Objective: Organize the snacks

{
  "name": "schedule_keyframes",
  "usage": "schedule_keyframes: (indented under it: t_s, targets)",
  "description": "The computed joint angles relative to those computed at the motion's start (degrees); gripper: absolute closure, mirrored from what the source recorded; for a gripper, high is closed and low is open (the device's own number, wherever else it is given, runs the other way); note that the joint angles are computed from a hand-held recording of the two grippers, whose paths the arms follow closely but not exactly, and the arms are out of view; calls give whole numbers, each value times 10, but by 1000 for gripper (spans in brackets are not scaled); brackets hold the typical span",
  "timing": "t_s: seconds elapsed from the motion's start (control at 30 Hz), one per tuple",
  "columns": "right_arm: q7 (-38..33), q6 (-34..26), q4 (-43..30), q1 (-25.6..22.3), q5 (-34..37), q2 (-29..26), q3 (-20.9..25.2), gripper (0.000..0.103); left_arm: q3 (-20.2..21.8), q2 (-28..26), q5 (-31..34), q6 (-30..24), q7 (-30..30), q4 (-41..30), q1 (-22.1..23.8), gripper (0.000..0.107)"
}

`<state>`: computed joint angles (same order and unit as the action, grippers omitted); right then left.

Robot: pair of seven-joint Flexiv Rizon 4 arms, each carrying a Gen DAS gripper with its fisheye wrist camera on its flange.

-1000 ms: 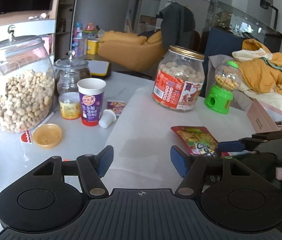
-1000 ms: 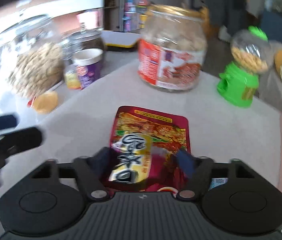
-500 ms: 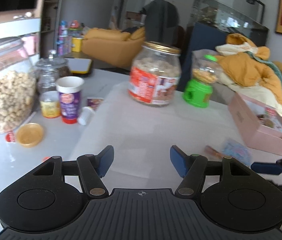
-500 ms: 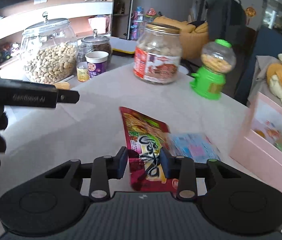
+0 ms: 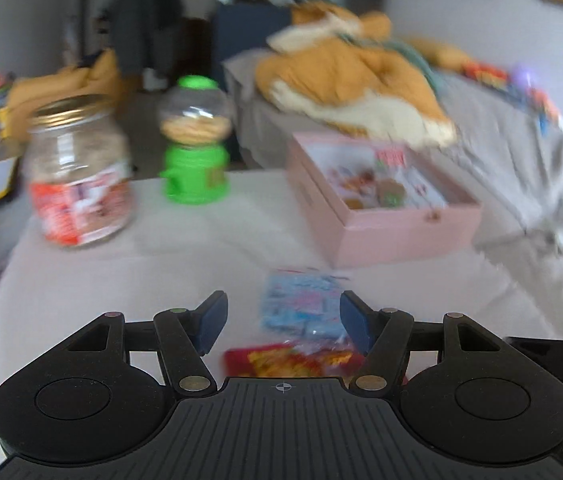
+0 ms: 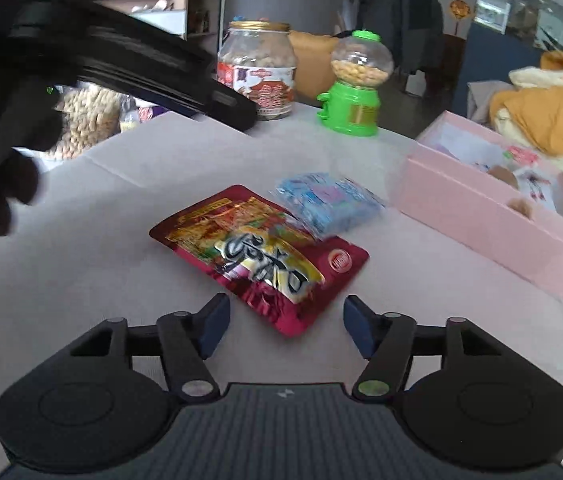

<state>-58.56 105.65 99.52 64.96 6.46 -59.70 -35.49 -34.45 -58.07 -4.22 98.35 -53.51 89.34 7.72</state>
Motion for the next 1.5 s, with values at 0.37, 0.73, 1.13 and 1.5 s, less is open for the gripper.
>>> schedule_keyframes:
  t_s: [0.37,0.73,1.13,1.5]
  targets:
    - [-7,57,27,-41,50,27,70,31,281,-46,-44,-68,-3,-161,-231,32]
    - [-15,28,21,-6,67,14,34,28,150,-58,-104,-102,7,-158,-145,41]
    - [34,-12,18,27,52,-4,-19,22,137,26,-60,65,-109,58,-51,41]
    - [154,-159,-133,-18,-43,-28,-33,22,91,49,16,80,-205,127,27,41]
